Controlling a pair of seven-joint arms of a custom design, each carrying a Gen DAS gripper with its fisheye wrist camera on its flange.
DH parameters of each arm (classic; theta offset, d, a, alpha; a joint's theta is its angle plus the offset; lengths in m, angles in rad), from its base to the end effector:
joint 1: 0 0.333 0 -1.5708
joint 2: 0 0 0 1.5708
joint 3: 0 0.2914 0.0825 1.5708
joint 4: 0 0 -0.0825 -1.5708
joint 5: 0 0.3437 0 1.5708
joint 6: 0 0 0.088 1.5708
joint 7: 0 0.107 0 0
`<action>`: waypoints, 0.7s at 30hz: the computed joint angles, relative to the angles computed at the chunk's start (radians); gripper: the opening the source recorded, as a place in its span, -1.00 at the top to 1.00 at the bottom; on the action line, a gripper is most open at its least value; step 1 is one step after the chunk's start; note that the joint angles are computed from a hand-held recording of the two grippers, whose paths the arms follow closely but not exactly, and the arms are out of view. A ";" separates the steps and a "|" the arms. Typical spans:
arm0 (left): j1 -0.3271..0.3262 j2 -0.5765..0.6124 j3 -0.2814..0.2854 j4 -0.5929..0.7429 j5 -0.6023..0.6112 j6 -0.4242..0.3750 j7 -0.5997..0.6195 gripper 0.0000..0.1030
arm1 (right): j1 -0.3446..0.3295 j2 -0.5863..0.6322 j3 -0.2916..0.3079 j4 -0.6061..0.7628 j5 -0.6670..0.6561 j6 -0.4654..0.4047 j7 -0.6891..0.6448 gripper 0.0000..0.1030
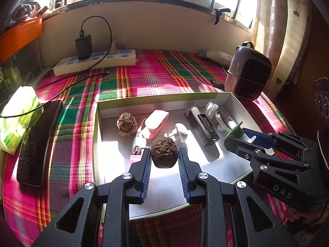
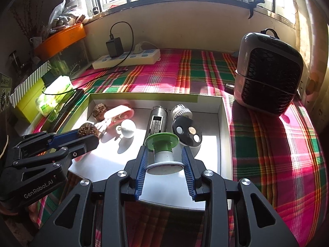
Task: Organize objects
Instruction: 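Carry the brown pod with the left tool while the right carries the spool over the box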
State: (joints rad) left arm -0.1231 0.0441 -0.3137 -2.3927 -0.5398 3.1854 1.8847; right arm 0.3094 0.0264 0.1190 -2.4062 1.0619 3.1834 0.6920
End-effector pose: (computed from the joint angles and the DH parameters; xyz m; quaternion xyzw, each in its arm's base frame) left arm 0.4807 -0.1710 0.3855 -0.5907 0.7202 -0.3249 0.1634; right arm 0.4683 0.1250 0.3658 -0.7321 0.5802 -0.1785 0.3092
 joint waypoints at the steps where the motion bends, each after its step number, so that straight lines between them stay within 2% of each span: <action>1: 0.004 0.005 -0.006 0.005 -0.016 0.002 0.014 0.53 | -0.001 0.005 -0.003 0.002 -0.010 -0.005 0.007 0.31; 6: 0.010 0.022 0.000 0.013 0.056 -0.007 -0.044 0.53 | -0.012 0.020 -0.007 0.001 -0.088 -0.009 0.077 0.31; 11: 0.035 0.035 -0.018 0.022 0.098 -0.008 -0.074 0.53 | -0.027 0.029 0.001 0.005 -0.112 -0.012 0.090 0.31; 18: 0.046 0.052 -0.007 0.027 0.243 -0.012 -0.193 0.53 | -0.035 0.045 -0.002 -0.003 -0.229 0.010 0.187 0.31; 21: 0.052 0.055 -0.004 0.025 0.303 -0.006 -0.242 0.53 | -0.054 0.050 0.014 -0.002 -0.239 0.015 0.191 0.31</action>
State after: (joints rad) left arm -0.0713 0.0991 -0.3177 -2.3676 -0.2367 3.1798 1.6423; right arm 0.2555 0.0761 0.1331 -2.4079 0.8230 3.1982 0.8829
